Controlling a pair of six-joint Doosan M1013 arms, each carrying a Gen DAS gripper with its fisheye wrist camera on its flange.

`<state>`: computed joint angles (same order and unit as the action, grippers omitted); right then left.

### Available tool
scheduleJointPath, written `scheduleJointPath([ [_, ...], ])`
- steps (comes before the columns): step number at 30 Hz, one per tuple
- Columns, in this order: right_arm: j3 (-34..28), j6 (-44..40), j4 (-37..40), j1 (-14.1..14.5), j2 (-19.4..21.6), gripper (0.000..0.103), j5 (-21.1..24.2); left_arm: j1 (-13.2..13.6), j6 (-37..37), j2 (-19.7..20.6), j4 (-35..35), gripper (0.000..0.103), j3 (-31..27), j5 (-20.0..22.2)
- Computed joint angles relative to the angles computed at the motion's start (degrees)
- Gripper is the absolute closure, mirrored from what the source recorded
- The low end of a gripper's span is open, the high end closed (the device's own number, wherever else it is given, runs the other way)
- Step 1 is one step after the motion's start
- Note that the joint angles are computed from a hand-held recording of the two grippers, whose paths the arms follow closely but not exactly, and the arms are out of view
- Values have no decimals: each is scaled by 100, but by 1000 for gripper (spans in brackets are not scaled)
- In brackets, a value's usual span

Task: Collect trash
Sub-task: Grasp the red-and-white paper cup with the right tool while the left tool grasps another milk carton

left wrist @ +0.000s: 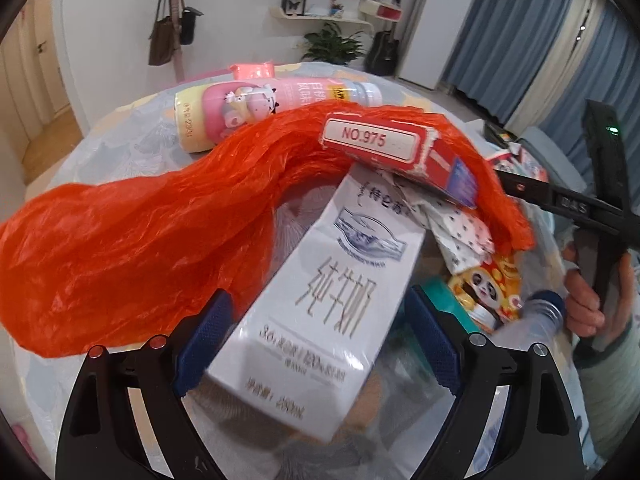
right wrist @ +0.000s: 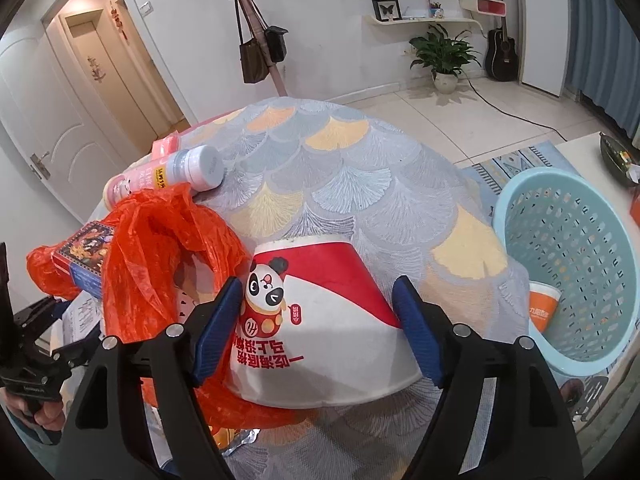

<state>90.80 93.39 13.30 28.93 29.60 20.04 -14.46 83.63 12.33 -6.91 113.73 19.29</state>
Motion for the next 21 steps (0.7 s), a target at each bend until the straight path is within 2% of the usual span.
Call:
scheduleJointPath([
  [3,9,138,-235,20,-8,26,144,-104,-820,65,839,21,-89,54],
  [5,83,263,-502,53,-47,25,99,-165,-1302,88,1365,26,-118,56],
  [7,108,443,-729,76,-64,25,88,-163,-1312,62,1326,39,-92,-27],
  [10,132,540,-794,77,-83,27,52,-170,-1512,-14,1313,48,-12,-146],
  [14,226,1101,-1409,133,-153,28,-188,-133,-1517,-260,1132,52,224,-500],
  [21,476,1616,-1912,181,-466,29,-864,-135,-1653,-720,981,52,556,-923],
])
